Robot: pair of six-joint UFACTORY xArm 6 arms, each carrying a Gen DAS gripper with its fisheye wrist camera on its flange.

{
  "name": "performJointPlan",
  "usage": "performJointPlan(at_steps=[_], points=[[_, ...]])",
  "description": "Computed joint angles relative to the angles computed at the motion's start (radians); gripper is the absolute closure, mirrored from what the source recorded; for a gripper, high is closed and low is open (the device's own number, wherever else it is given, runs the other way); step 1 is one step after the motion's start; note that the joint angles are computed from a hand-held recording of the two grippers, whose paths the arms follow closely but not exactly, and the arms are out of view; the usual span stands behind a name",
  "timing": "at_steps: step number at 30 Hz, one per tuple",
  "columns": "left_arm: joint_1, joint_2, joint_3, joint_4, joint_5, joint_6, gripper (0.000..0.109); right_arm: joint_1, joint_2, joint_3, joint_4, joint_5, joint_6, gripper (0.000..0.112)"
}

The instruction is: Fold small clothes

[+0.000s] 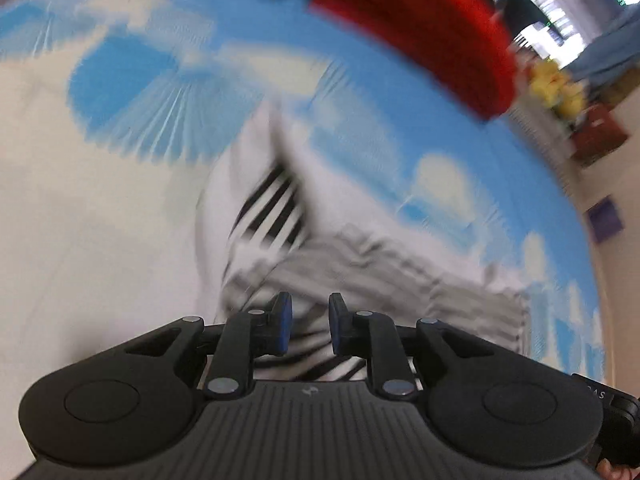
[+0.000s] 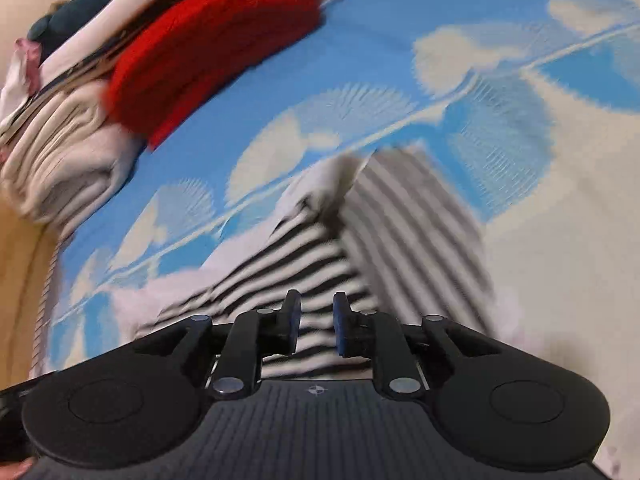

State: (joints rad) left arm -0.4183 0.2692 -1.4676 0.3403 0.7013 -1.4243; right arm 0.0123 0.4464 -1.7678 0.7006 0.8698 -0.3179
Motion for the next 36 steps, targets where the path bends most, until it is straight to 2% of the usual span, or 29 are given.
performJointPlan(at_steps=[1,2,4,5,7,9,10,11,13,14,15,17,18,20,23,25,27,28,31,33,34,36], points=[[0.010,-0.001,0.012,-0.062,0.028,0.026,0.089,-0.003,0.034,-0.047,-0.034,0.064,0.041,0.091],[0.017,-0.007,0.030,-0.093,0.029,0.026,0.096,0.000,0.072,-0.102,-0.110,0.119,0.109,0.091],[0.020,-0.017,0.031,-0.077,0.032,0.028,0.097,0.003,0.127,-0.168,-0.250,0.177,0.214,0.096],[0.012,-0.012,0.006,-0.044,0.052,0.039,0.096,0.001,0.139,-0.183,-0.258,0.176,0.230,0.097],[-0.003,0.009,-0.042,0.003,0.033,0.094,0.091,0.012,0.123,-0.176,-0.262,0.125,0.207,0.092],[-0.002,0.009,-0.035,-0.020,-0.048,0.167,0.090,0.019,0.067,-0.107,-0.144,0.044,0.079,0.090],[-0.001,0.011,-0.030,-0.048,-0.089,0.201,0.090,0.017,0.053,-0.097,-0.060,0.059,0.003,0.090],[0.002,0.013,-0.021,-0.086,-0.127,0.238,0.090,0.013,0.046,-0.101,0.028,0.107,-0.073,0.090],[0.010,0.018,-0.007,-0.163,-0.181,0.319,0.090,-0.004,0.069,-0.153,0.168,0.299,-0.201,0.087],[0.011,0.018,-0.003,-0.193,-0.196,0.359,0.090,-0.008,0.088,-0.185,0.182,0.401,-0.228,0.086],[0.012,0.016,0.003,-0.216,-0.204,0.400,0.090,-0.002,0.105,-0.210,0.153,0.476,-0.242,0.083],[0.014,0.023,-0.001,-0.289,-0.200,0.520,0.090,0.036,0.133,-0.248,-0.018,0.595,-0.294,0.083],[0.015,0.027,-0.004,-0.356,-0.189,0.602,0.086,0.054,0.119,-0.220,-0.093,0.600,-0.334,0.083],[0.017,0.035,-0.015,-0.462,-0.143,0.741,0.077,0.073,0.075,-0.133,-0.166,0.541,-0.388,0.084],[0.011,0.056,-0.051,-0.485,-0.039,0.854,0.076,0.037,0.096,-0.189,-0.075,0.579,-0.396,0.084],[0.005,0.065,-0.067,-0.435,0.020,0.870,0.076,0.015,0.102,-0.213,0.005,0.537,-0.414,0.083],[0.004,0.057,-0.061,-0.418,0.036,0.886,0.076,0.007,0.095,-0.201,0.032,0.451,-0.411,0.083],[0.005,0.047,-0.057,-0.419,0.036,0.889,0.076,0.012,0.089,-0.183,-0.005,0.384,-0.396,0.082],[0.012,-0.006,0.000,-0.402,-0.041,0.862,0.076,0.045,0.097,-0.143,-0.269,0.220,-0.276,0.083],[0.020,-0.032,0.035,-0.397,-0.060,0.813,0.076,0.036,0.127,-0.196,-0.308,0.251,-0.206,0.083],[0.022,-0.037,0.042,-0.379,-0.027,0.778,0.076,0.025,0.127,-0.201,-0.274,0.266,-0.199,0.083],[0.011,-0.022,0.015,-0.328,0.109,0.747,0.079,0.025,0.099,-0.160,-0.271,0.230,-0.181,0.083]])
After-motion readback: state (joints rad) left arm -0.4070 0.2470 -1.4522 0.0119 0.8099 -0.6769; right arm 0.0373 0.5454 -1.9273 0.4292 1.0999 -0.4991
